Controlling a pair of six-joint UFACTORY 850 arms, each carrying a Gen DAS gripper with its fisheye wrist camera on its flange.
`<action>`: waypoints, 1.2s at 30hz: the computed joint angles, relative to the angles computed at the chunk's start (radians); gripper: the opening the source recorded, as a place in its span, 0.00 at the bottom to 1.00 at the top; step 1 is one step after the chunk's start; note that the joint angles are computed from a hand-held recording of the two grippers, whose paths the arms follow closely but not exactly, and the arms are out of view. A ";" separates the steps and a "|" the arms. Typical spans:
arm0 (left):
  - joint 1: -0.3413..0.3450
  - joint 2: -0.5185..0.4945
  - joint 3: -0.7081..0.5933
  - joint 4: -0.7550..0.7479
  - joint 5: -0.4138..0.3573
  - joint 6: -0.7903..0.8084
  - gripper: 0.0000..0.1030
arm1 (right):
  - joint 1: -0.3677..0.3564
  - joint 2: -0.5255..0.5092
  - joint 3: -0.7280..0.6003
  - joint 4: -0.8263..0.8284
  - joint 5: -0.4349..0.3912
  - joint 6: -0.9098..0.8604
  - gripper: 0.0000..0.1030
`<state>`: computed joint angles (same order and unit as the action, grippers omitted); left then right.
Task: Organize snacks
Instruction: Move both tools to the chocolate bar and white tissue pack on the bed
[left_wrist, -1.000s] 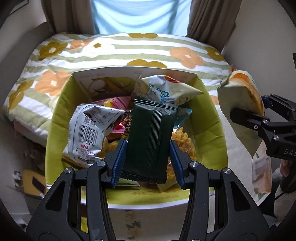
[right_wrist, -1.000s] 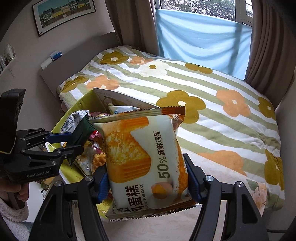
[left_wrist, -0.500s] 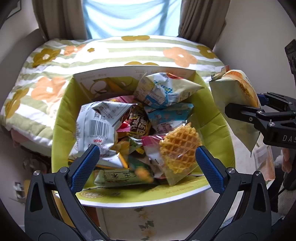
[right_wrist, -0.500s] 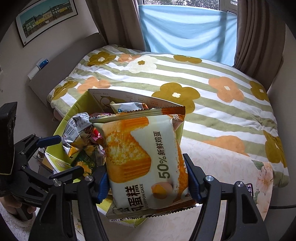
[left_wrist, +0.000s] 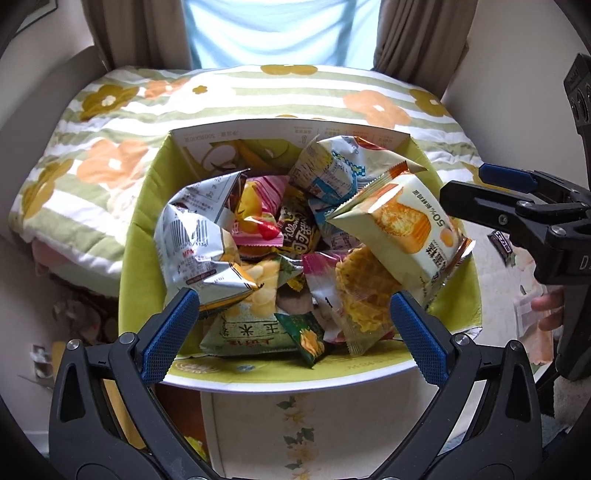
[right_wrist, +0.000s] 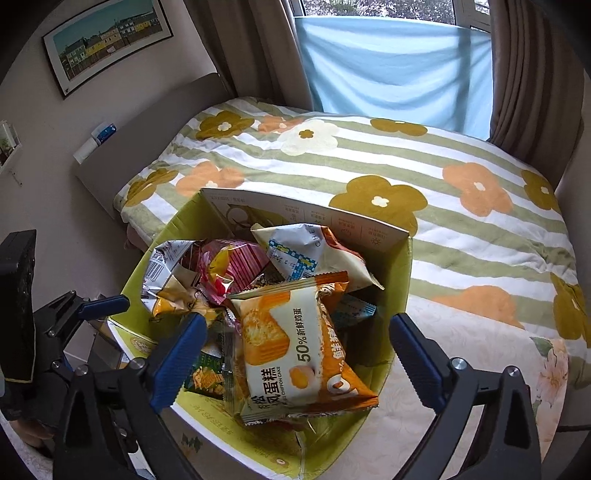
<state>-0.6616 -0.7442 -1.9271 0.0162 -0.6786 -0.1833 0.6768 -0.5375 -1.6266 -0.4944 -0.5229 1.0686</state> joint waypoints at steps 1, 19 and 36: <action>0.000 0.003 0.006 -0.002 0.002 0.002 0.99 | 0.000 0.006 0.009 -0.022 0.000 0.025 0.96; -0.015 0.057 0.054 -0.121 0.058 0.169 0.99 | 0.061 0.119 0.130 -0.174 -0.119 0.287 0.96; -0.144 -0.106 -0.231 -0.274 -0.037 0.429 0.99 | 0.159 0.442 0.553 -0.242 -0.376 0.854 0.96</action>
